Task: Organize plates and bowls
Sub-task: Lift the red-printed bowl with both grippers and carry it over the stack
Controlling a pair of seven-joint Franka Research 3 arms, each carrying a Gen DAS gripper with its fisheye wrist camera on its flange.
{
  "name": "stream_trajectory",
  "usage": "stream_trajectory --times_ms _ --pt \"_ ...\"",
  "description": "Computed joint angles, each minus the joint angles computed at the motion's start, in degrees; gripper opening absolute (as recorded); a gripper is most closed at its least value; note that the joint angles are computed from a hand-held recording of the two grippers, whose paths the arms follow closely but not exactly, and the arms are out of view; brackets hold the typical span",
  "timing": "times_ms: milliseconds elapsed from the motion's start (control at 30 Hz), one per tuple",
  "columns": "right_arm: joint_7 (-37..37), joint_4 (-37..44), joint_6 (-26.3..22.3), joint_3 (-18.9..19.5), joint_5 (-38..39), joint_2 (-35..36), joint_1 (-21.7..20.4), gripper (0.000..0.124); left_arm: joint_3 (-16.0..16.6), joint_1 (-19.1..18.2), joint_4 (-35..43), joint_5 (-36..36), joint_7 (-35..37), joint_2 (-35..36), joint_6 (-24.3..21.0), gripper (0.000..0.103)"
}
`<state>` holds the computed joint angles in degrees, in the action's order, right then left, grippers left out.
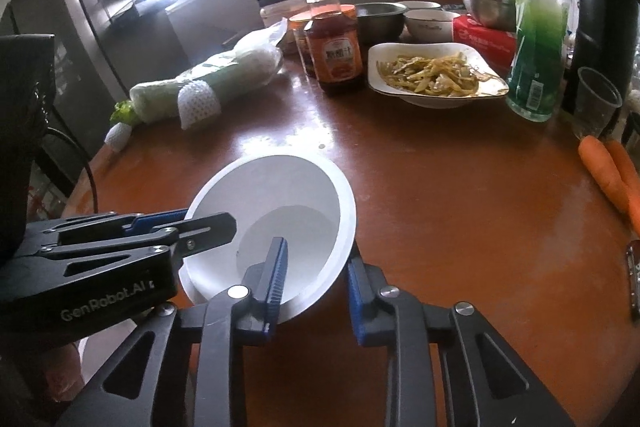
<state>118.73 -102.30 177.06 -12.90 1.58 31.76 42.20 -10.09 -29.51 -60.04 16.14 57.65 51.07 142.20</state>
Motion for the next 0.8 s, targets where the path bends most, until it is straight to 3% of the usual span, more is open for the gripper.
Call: stream_trajectory --times_ms 300,800 --pt "1.82 -1.29 0.88 -3.73 -1.68 -1.46 4.12 0.029 0.79 0.4 -8.6 2.16 -3.04 -6.14 5.07 0.027" --pt "5.64 -6.13 4.57 -17.42 -4.26 -4.97 18.85 0.029 2.46 0.08 -23.66 10.61 -12.33 -17.88 12.47 0.027"
